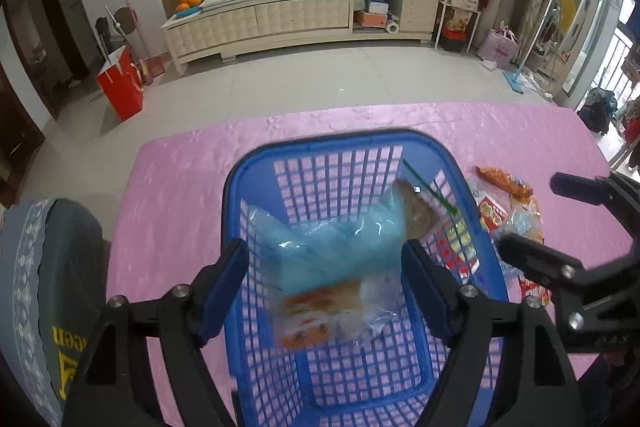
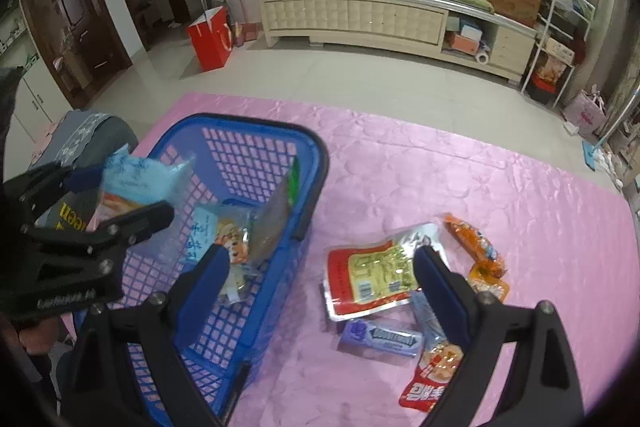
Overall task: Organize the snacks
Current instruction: 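Open both tools to drop the blue bread bags into the basket, then move both tools back over the snack pile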
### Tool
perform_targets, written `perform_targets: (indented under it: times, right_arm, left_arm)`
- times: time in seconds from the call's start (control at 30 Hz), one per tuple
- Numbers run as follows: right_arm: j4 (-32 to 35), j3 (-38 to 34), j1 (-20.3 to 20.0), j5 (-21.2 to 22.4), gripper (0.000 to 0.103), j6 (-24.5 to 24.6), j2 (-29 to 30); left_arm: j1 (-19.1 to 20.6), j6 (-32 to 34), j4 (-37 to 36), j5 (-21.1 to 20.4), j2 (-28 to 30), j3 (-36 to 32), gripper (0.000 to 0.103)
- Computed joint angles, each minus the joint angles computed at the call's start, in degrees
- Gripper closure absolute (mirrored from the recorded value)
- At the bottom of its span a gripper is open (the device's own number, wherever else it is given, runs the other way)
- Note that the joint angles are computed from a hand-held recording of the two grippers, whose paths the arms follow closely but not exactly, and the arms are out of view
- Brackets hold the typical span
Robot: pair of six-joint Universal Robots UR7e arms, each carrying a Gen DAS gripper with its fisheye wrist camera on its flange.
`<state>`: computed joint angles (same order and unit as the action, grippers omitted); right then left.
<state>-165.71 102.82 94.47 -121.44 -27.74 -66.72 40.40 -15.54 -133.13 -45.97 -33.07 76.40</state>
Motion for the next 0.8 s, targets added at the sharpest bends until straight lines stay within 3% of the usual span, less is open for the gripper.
perform_targets:
  times: [0.17, 0.33, 0.8]
  right_arm:
    - [-0.77, 0.37, -0.1, 0.35, 0.008, 0.02, -1.27]
    - [-0.33, 1.23, -0.16, 0.47, 0.008, 0.4, -2.94]
    - [-0.99, 6.21, 2.66, -0.68, 0.008, 1.08, -10.34]
  left_arm:
    - [0.32, -0.84, 0.09, 0.7, 0.5, -1.65, 0.023]
    - [-0.73, -1.83, -0.99, -0.36, -1.51, 1.16, 0.023]
    - [-7.13, -3.42, -2.24, -0.42, -6.07, 7.15, 0.023]
